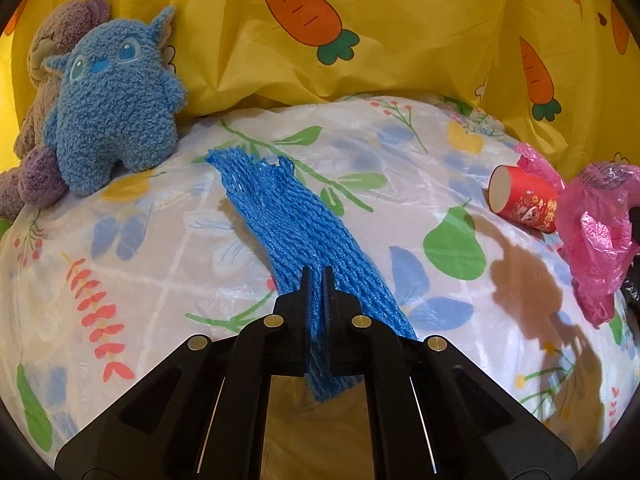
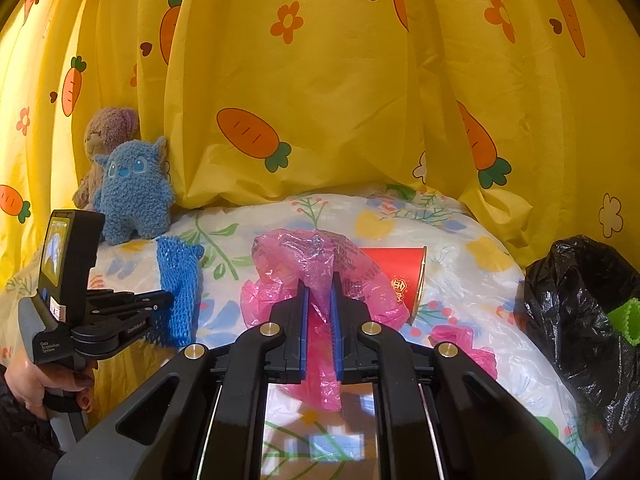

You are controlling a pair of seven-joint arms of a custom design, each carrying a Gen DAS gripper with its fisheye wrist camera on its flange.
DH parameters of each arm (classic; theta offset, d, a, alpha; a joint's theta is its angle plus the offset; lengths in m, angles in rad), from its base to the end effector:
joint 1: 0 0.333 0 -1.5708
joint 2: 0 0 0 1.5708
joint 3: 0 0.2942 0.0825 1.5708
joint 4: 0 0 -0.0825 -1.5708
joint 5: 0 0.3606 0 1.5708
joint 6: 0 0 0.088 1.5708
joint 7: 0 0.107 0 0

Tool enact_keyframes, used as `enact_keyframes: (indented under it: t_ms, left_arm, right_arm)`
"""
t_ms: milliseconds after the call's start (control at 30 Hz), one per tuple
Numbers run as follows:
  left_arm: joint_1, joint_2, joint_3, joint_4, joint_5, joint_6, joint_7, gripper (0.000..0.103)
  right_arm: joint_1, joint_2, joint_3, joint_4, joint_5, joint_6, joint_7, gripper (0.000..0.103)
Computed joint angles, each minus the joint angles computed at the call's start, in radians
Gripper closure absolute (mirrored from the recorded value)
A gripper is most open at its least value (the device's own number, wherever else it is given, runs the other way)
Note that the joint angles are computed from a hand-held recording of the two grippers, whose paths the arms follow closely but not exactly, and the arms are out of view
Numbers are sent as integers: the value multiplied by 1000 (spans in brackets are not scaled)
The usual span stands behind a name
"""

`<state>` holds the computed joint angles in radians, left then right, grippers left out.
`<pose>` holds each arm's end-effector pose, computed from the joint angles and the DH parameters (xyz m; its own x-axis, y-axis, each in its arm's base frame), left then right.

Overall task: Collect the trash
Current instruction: 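Grasp the blue foam net with the left tool while the right tool grasps the pink bag, then carry the blue net and pink bag over the bin and open both tools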

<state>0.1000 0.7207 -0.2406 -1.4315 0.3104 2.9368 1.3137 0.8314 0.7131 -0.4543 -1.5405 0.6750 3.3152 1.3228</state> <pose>0.7349 -0.0751 0.3678 -0.0697 -0.9943 0.0807 -0.6950 -0.0097 -0.7189 0.6502 0.2814 0.3987 0.1921 -0.9806 -0.0381 -0.4199 -0.0470 -0.9063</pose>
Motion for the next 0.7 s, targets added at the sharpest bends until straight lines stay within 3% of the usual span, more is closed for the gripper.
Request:
enact_keyframes:
  t_ms: [200, 400, 467, 700]
  left_arm:
    - [-6, -105, -6, -126, 44, 138, -18, 99]
    - [-99, -203, 65, -200, 154, 254, -111, 99]
    - [-128, -212, 79, -194, 186, 274, -139, 99]
    - [-69, -153, -104, -114, 218, 269, -86, 99]
  right_arm:
    - [-8, -50, 23, -53, 26, 42, -42, 93]
    - [-4, -108, 33, -118, 105, 105, -127, 93]
    - [19, -123, 6, -141, 148, 129, -158, 93]
    - [143, -135, -154, -191, 377, 188, -308, 93]
